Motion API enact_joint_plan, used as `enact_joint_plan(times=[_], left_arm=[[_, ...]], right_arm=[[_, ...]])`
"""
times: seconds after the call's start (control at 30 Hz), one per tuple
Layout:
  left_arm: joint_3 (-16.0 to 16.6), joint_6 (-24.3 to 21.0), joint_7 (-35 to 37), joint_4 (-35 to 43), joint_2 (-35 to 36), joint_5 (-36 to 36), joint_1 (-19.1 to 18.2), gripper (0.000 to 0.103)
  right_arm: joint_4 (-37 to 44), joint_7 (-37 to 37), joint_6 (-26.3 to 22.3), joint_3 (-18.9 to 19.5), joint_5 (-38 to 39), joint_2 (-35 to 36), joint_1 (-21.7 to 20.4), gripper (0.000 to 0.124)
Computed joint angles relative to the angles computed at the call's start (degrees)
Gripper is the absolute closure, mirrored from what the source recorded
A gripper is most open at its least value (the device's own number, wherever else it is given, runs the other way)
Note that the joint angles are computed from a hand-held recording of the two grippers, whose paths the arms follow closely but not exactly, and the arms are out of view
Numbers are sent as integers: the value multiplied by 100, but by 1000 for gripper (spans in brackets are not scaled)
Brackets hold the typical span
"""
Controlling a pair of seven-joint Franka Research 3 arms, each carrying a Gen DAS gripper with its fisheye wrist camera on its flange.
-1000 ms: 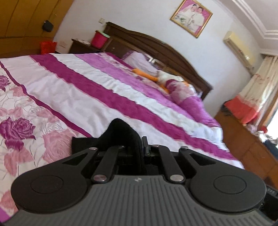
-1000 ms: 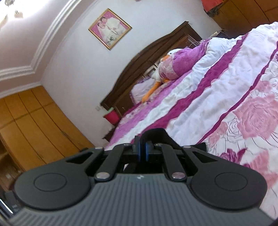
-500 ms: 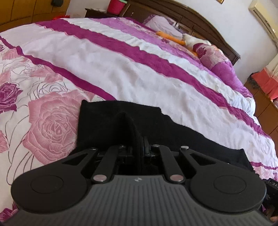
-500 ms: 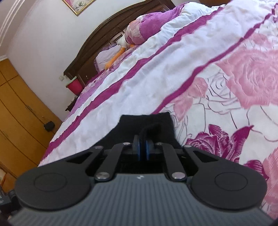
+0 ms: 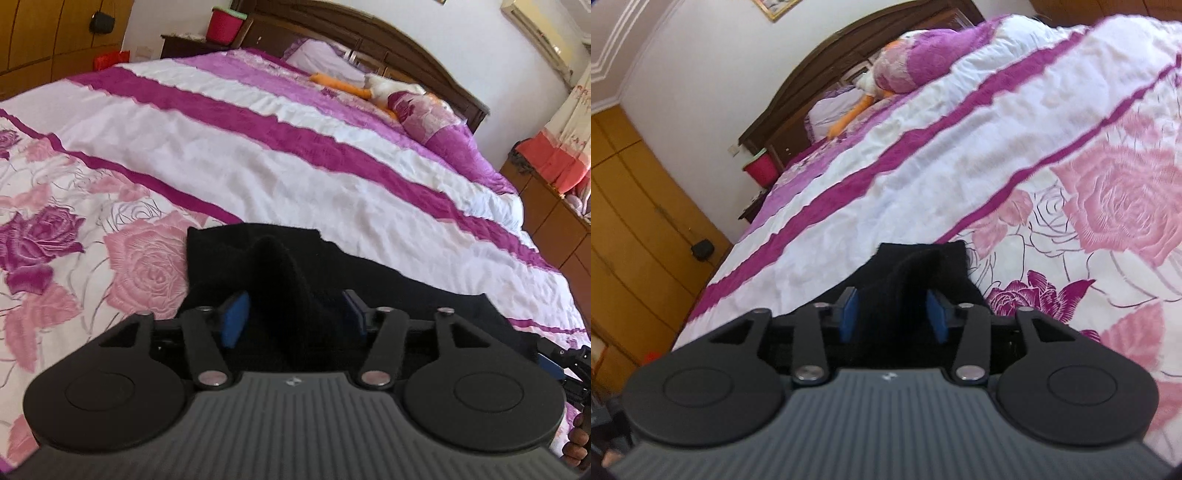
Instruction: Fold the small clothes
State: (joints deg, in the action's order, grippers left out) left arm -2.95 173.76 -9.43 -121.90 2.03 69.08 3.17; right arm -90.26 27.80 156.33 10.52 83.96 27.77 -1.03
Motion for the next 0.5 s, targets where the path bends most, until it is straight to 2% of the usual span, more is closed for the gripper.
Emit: enact_joint_plan(times=[0.03, 0.13, 0.2, 0.3, 0.37, 0.4, 0.43, 0.47, 0.5], left_arm=[[17, 75, -258, -55, -81, 269, -2, 40], [-20, 317, -550, -183, -206, 465, 55, 40], [-52, 433, -500, -212, -189, 366, 83, 40], [-81, 430, -565, -120, -86, 572, 64, 40], [-39, 529, -761, 20, 59, 859, 50, 43], [-5, 648, -773, 69, 140, 854, 55, 47], [33, 808, -726, 111, 235, 750, 66, 64], [68, 976, -581, 137, 332, 531, 85, 79], [160, 1080, -629, 187, 406, 508, 39, 86]], right_arm=[[-97, -91, -56, 17, 39, -88, -34, 79], [-301, -159, -323, -29, 32, -258, -63, 78], [-361, -90, -365, -92, -75, -288, -7, 79], [-390, -44, -426, -126, -182, -256, 37, 79], [-333, -35, -647, -107, -143, -184, -26, 80], [-311, -46, -749, -96, -97, -156, -63, 81], [-246, 31, -818, -107, -115, -101, -72, 81], [-213, 40, -865, -99, -80, -76, -95, 91], [-158, 9, -933, -83, -23, -34, -129, 114]])
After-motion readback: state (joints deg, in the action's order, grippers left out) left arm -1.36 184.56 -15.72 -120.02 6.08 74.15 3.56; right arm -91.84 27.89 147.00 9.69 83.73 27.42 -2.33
